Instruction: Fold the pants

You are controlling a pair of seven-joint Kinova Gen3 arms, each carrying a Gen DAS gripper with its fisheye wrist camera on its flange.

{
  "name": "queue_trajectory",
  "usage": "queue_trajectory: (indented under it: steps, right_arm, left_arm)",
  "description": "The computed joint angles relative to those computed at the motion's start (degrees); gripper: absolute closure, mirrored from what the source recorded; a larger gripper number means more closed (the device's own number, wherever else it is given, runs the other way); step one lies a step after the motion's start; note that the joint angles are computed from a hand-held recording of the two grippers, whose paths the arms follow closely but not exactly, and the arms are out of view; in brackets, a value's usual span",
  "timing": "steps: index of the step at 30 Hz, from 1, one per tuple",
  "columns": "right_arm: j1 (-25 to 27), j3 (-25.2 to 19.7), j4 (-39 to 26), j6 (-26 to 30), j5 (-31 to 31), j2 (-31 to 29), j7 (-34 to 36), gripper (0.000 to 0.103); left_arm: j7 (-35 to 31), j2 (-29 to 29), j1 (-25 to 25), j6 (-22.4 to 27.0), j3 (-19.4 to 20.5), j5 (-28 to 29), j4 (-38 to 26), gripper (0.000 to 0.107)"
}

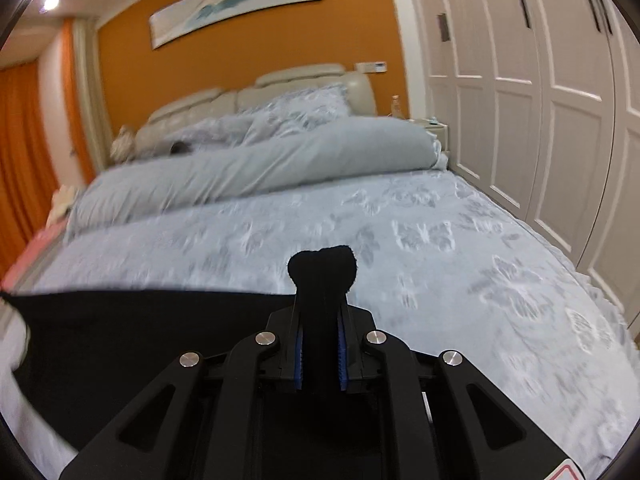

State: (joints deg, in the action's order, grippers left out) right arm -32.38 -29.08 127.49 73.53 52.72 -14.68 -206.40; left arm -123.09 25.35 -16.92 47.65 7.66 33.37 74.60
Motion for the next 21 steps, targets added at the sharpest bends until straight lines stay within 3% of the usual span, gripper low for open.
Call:
queue_trajectory:
  steps: [3, 5, 8, 10, 12, 13, 14, 17, 19, 21]
  right_arm:
    - [-7.4, -1.9, 1.4, 3.8, -6.5, 1.1, -3.8, 0.092]
    - [-12.7, -0.8, 3.0, 3.8, -10.0, 2.6, -7.4, 0.089]
    - [-17.6, 0.4, 5.2, 2.3, -15.4, 7.5, -14.4, 0.070]
    - [-16.8, -3.8, 4.4, 5.0, -18.7, 9.6, -19.0, 0.057]
    - [-16.1, -9.1, 2.3, 9.7, -21.4, 9.3, -23.7, 0.045]
    - [-15.4, -11.8, 1.1, 12.0, -22.2, 9.5, -26.0, 0.043]
    - [-14.8, -14.5, -0.3, 14.4, -22.4, 9.9, -28.4, 0.041]
    - [-15.8, -20.3, -5.3, 21.3, -19.8, 12.7, -35.4, 0.035]
    - [-20.7, -19.2, -7.0, 23.7, -15.8, 13.5, -39.3, 0.025]
    - [-25.1, -14.4, -7.5, 22.3, -12.0, 13.7, -40.5, 0.023]
  left_arm:
    - [-6.7, -4.5, -4.4, 2.3, 0.1, -0.2, 8.0, 0.096]
    - [-9.4, -6.1, -3.8, 0.6, -2.2, -0.9, 13.3, 0.094]
    - [-9.7, -6.2, 2.0, -3.5, -9.7, -5.1, 19.6, 0.087]
    - [-9.8, -5.3, 1.7, -2.7, -11.7, -3.9, 21.3, 0.081]
    - [-9.1, -4.5, -2.7, 1.4, -10.8, 0.4, 21.3, 0.055]
    - [-7.8, -4.5, -5.4, 3.7, -9.8, 2.8, 21.2, 0.036]
    - [-7.3, -4.6, -8.0, 5.2, -8.3, 5.1, 21.4, 0.025]
    - [-5.7, -4.4, -12.7, 9.5, -4.0, 9.3, 20.7, 0.016]
    - [-2.6, -2.6, -11.2, 13.2, -4.1, 10.8, 18.7, 0.013]
    - [1.1, -0.7, -8.3, 15.0, -4.9, 10.6, 17.2, 0.013]
